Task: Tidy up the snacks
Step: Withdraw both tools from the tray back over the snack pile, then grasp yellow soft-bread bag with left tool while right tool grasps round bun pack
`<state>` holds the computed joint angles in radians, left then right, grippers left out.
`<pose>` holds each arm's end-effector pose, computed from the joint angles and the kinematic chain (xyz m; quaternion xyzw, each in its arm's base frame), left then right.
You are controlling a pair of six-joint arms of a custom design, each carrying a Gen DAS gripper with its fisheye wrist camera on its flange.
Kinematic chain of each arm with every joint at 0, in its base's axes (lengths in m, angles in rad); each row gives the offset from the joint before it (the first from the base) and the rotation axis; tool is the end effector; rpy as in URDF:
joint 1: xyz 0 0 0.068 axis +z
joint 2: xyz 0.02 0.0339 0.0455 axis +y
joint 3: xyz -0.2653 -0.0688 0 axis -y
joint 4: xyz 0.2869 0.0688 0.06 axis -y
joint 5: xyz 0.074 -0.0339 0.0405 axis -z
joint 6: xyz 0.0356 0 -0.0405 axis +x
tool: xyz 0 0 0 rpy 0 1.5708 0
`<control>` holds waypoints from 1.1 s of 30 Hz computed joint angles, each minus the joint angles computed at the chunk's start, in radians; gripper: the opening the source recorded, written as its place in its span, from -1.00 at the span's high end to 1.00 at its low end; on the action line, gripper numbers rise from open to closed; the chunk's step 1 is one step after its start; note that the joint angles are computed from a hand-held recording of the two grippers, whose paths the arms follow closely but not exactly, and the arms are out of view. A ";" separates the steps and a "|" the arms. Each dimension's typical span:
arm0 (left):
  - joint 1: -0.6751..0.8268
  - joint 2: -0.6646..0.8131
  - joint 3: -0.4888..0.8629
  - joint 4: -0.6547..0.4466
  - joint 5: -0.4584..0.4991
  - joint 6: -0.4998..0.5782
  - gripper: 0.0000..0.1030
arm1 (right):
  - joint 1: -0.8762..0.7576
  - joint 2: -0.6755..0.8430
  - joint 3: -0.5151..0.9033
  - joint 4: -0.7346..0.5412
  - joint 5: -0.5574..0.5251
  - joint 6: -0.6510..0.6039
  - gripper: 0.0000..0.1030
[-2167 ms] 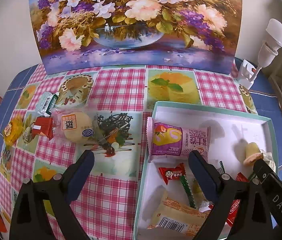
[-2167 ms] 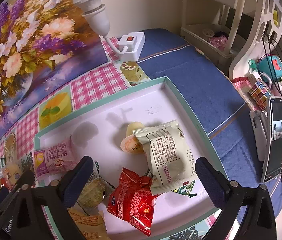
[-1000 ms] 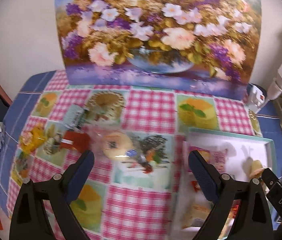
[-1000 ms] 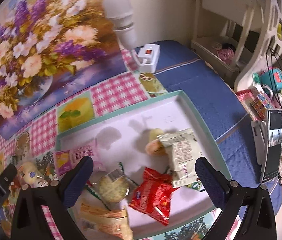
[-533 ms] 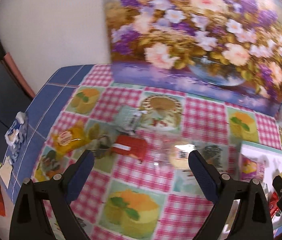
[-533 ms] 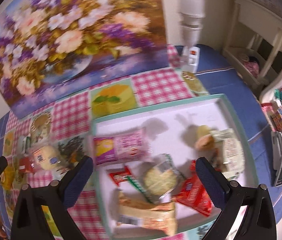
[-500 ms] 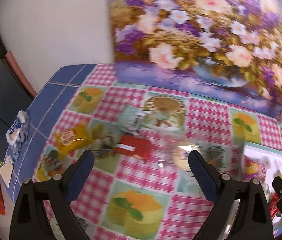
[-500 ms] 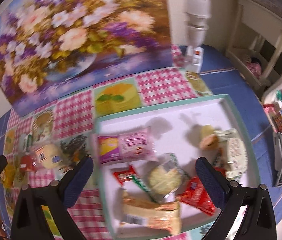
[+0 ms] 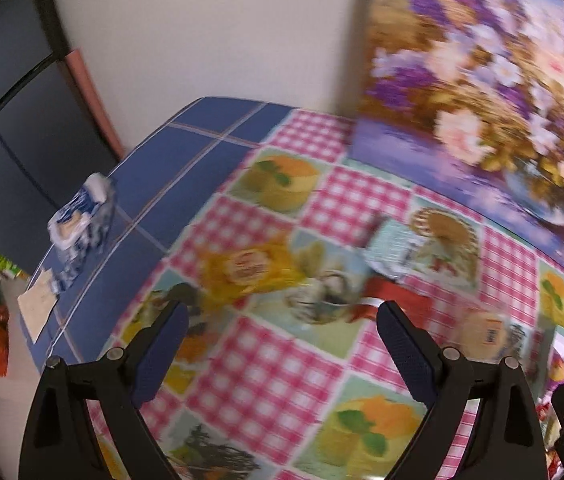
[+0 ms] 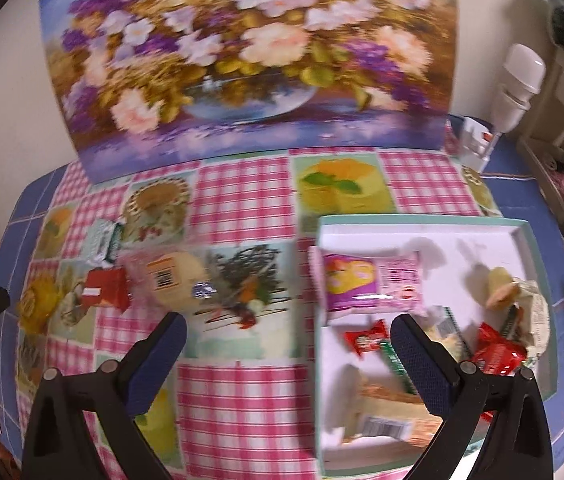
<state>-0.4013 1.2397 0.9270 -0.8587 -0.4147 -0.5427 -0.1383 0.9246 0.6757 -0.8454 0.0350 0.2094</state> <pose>0.2511 -0.0910 0.2350 -0.1085 0.9539 0.0915 0.2646 0.2012 -0.0293 0.2154 0.1721 0.9562 -0.0086 0.2364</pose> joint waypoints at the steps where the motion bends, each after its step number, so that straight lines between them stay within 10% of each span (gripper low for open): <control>1: 0.024 -0.007 -0.009 0.002 0.003 0.007 -0.85 | 0.014 0.002 -0.001 0.002 0.004 0.008 -1.00; 17: 0.338 -0.085 -0.113 0.067 0.163 0.107 -0.85 | 0.160 0.083 -0.021 0.090 -0.002 0.113 -1.00; 33: 0.481 0.161 -0.072 0.263 0.414 0.253 -0.85 | 0.190 0.260 0.007 0.258 -0.056 0.118 -1.00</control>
<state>0.0801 1.4006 0.8552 -0.5953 -0.0008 -0.2897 0.0515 1.1845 0.6826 -0.5872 -0.0209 0.3278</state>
